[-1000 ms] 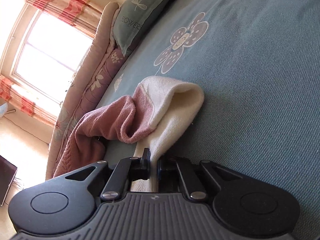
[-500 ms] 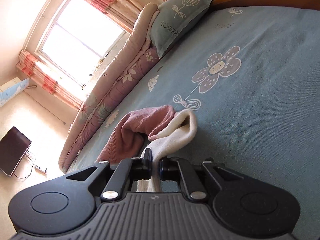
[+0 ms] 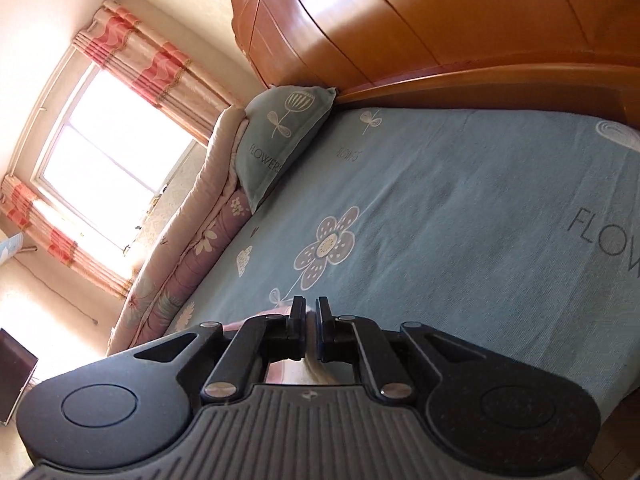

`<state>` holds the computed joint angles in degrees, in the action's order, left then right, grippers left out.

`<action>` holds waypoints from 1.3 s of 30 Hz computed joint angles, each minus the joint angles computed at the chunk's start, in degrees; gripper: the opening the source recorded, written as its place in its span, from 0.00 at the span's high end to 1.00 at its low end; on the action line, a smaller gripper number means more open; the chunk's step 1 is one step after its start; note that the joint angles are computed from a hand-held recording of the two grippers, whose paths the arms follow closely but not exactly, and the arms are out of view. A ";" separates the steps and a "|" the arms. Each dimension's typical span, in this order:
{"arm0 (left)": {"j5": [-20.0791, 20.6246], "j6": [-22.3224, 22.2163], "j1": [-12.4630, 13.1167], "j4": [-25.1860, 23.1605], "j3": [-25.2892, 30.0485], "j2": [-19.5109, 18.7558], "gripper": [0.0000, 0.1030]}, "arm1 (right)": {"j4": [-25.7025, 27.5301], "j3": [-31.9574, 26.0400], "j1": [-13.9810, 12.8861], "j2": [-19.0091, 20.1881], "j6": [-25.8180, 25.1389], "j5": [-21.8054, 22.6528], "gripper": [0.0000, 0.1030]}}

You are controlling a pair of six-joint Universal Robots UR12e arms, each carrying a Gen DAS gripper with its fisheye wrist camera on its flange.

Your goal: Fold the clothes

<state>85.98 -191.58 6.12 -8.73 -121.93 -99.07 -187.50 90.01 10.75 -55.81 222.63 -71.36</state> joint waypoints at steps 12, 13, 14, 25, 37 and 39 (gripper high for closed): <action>1.99 0.77 -0.75 -1.51 0.41 0.65 0.01 | 11.20 -4.70 2.98 1.43 -14.40 -4.64 0.90; 2.23 0.91 -0.82 -1.45 0.40 0.71 0.01 | 12.92 -5.40 3.45 1.73 -16.06 -3.69 0.89; 2.29 1.00 -0.83 -1.32 0.32 0.81 0.01 | 14.79 -6.34 3.90 2.12 -17.56 -2.23 0.86; 1.93 0.24 -0.74 0.44 -1.77 1.70 0.01 | 32.17 -15.32 9.57 6.91 -28.65 15.49 0.53; -8.14 -7.11 2.91 4.36 -5.07 1.28 0.01 | 23.42 -12.96 10.19 9.26 -17.47 23.32 0.38; -7.45 -6.87 2.58 3.98 -4.70 1.15 0.01 | 20.71 -12.42 9.81 9.62 -14.43 24.62 0.38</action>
<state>78.53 -198.46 8.69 -4.75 -126.62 -97.92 -166.79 77.60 20.56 -46.19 208.19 -46.73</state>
